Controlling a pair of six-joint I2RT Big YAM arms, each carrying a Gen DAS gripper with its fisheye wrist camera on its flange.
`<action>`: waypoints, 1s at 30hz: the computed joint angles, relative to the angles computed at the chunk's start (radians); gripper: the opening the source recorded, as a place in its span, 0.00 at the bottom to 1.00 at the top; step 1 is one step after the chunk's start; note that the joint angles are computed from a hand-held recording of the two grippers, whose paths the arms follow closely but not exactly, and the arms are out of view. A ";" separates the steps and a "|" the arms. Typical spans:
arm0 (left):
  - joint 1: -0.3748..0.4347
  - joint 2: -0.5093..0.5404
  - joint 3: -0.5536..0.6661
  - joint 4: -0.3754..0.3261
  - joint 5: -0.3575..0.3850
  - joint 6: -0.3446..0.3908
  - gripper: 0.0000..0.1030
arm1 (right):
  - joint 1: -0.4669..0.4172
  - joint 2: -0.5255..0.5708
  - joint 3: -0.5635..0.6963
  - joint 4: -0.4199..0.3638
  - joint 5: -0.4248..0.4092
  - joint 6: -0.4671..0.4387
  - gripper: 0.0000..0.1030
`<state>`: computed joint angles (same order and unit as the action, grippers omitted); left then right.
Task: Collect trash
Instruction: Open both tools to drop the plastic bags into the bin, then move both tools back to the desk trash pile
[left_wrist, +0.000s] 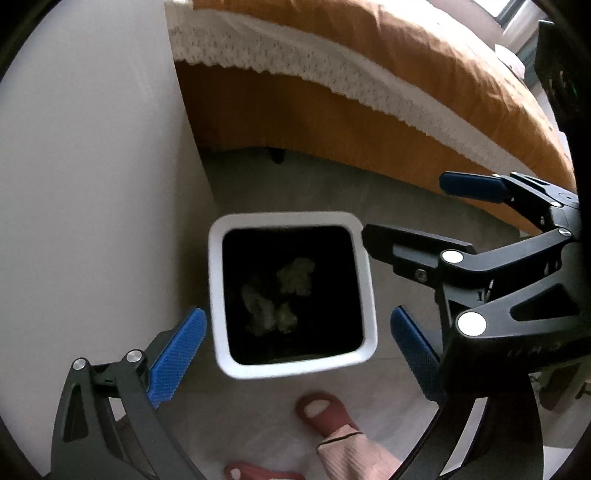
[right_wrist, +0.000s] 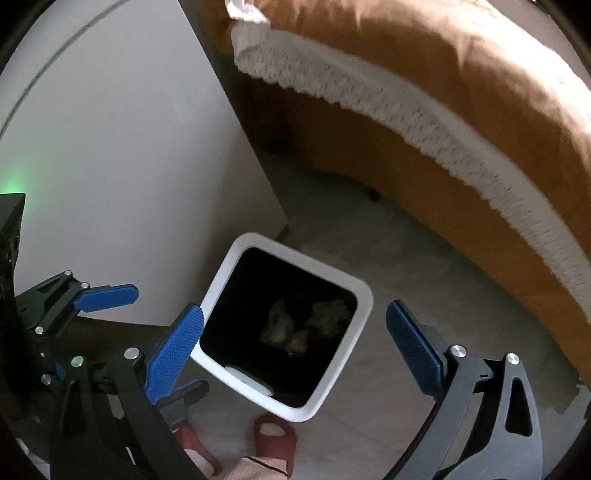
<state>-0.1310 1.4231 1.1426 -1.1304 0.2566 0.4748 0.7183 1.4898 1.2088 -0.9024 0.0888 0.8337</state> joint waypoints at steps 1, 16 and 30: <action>0.004 -0.011 0.019 -0.022 0.010 -0.001 0.95 | 0.002 -0.011 0.011 -0.018 0.004 0.004 0.96; 0.019 -0.144 0.371 -0.286 0.086 -0.065 0.95 | 0.076 -0.119 0.419 -0.383 0.262 0.031 0.96; 0.233 -0.150 0.794 -0.519 0.225 -0.025 0.95 | 0.233 0.043 0.979 -0.632 0.502 -0.030 0.96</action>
<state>0.1024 1.2726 1.9363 -1.6492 0.4812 0.4501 0.9517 1.5327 2.1876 -1.5348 0.5911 0.8039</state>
